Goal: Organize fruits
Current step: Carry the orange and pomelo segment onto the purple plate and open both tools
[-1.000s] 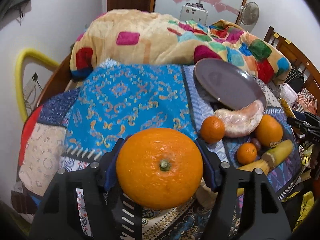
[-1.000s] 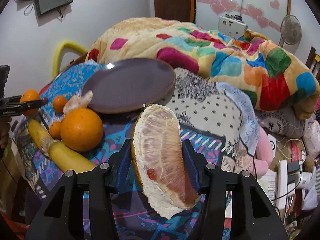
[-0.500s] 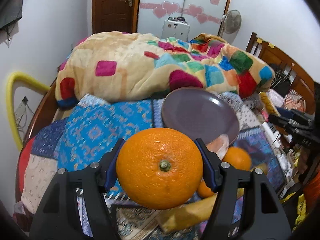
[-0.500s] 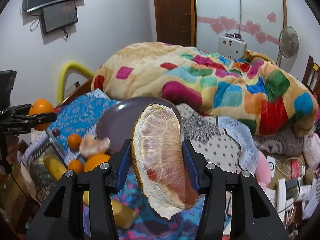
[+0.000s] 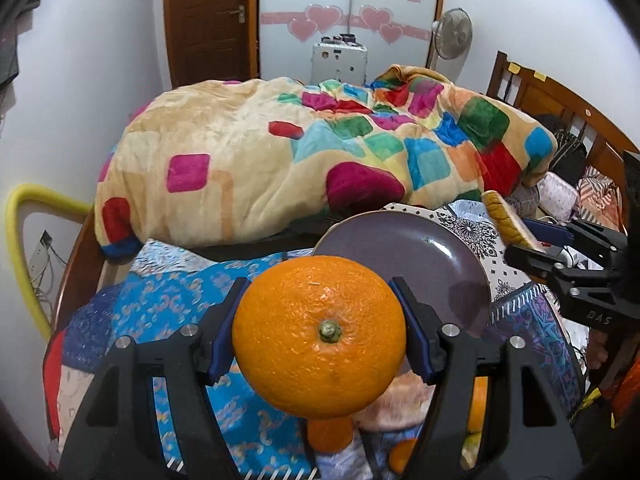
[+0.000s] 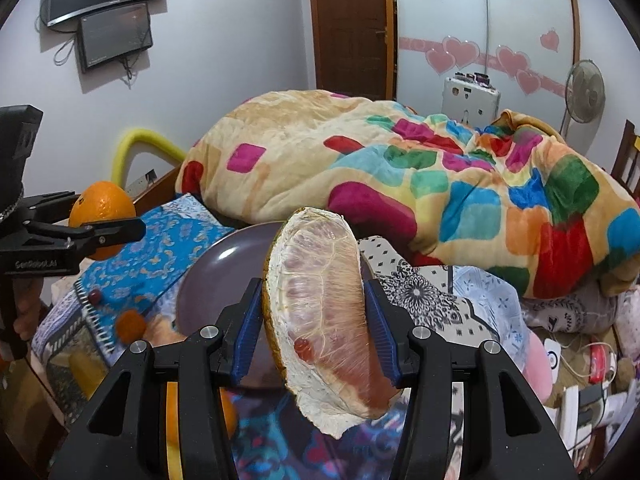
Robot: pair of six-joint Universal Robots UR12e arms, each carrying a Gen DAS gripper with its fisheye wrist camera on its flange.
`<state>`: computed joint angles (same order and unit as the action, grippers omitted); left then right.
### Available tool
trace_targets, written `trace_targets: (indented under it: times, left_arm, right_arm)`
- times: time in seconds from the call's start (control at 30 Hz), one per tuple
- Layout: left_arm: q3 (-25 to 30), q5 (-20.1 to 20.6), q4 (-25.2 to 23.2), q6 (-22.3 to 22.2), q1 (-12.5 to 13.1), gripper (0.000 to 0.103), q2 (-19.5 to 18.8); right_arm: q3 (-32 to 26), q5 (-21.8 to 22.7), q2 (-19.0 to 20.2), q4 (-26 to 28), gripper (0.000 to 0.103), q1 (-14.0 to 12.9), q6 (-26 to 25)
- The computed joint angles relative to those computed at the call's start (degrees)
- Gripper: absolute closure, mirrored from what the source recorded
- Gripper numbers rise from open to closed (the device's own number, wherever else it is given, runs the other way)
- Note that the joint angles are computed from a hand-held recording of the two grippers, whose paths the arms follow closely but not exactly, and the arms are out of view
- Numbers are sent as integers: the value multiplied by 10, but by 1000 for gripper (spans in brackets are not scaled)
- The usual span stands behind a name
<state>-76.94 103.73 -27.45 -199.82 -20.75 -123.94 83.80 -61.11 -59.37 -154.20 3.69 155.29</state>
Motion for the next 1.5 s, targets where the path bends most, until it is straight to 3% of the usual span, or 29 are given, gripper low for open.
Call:
trace_targets:
  times: [0.4, 0.53, 0.77, 1.07, 1.3, 1.5]
  left_arm:
    - [91, -29, -89, 13, 10, 34, -54]
    - [113, -76, -127, -1, 20, 34, -69]
    - [136, -111, -170, -7, 27, 34, -88]
    - [153, -117, -198, -11, 30, 34, -100]
    - [163, -101, -210, 0, 25, 34, -105]
    - [152, -117, -205, -16, 29, 33, -96]
  right_arm:
    - [-74, -49, 51, 90, 56, 17, -14]
    - [-94, -57, 63, 115, 56, 22, -18]
    - [-100, -75, 68, 115, 56, 29, -36]
    - [-100, -100, 70, 111, 55, 37, -66]
    - [-81, -79, 58, 102, 51, 30, -62]
    - [-57, -68, 38, 89, 49, 24, -46]
